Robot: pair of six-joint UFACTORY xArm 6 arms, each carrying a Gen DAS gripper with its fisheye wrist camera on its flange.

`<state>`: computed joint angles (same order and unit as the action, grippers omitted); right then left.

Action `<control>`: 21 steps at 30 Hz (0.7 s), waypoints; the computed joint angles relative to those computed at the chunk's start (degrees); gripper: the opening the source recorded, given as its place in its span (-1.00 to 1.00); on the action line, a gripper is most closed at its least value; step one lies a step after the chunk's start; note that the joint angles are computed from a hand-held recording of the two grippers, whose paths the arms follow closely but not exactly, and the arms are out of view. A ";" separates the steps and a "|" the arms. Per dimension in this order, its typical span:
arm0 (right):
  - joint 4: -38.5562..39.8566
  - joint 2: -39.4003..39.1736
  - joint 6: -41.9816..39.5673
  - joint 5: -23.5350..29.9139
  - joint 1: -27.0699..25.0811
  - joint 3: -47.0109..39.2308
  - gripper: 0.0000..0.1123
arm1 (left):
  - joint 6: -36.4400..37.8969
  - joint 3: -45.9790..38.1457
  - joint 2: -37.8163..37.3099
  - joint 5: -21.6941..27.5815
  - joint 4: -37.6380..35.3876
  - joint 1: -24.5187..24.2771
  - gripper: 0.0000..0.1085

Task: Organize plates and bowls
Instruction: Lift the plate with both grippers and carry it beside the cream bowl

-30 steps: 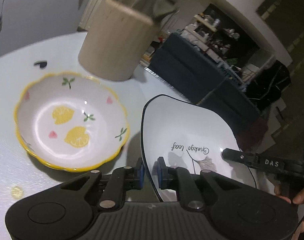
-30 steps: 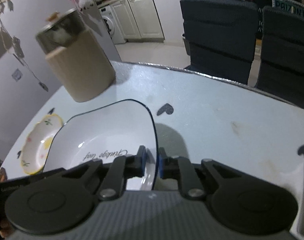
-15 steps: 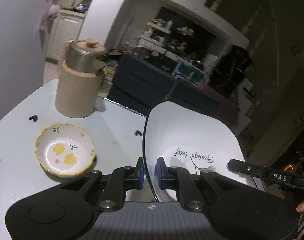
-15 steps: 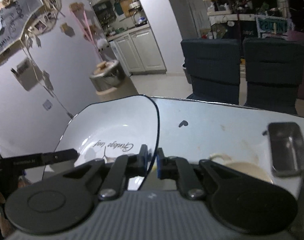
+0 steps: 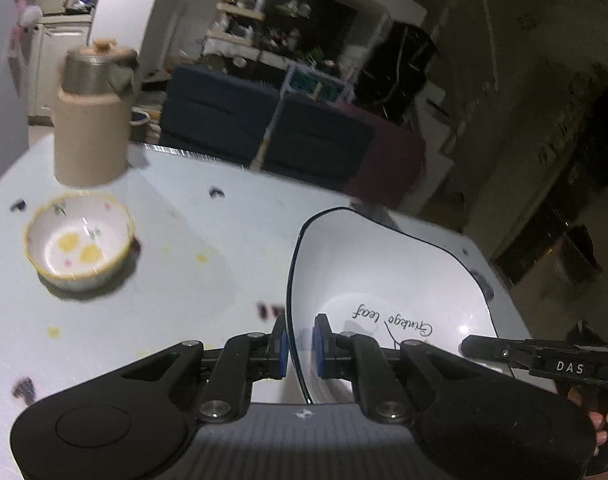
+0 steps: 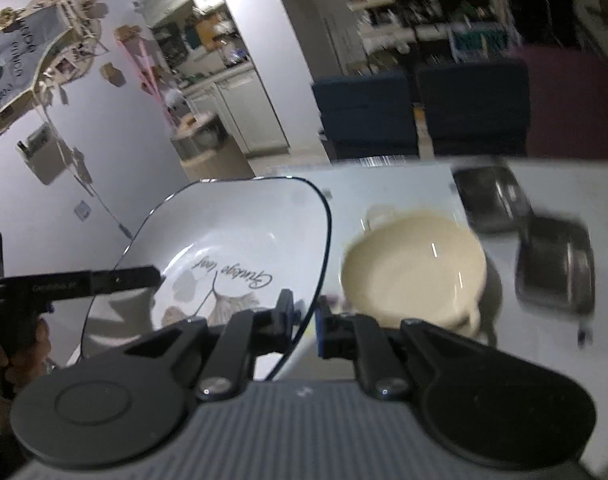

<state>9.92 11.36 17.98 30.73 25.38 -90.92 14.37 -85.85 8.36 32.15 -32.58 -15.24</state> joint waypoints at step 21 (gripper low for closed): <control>-5.52 7.87 7.61 8.77 2.13 -4.13 -0.77 | -1.42 -0.89 8.58 3.61 -3.18 2.77 -0.67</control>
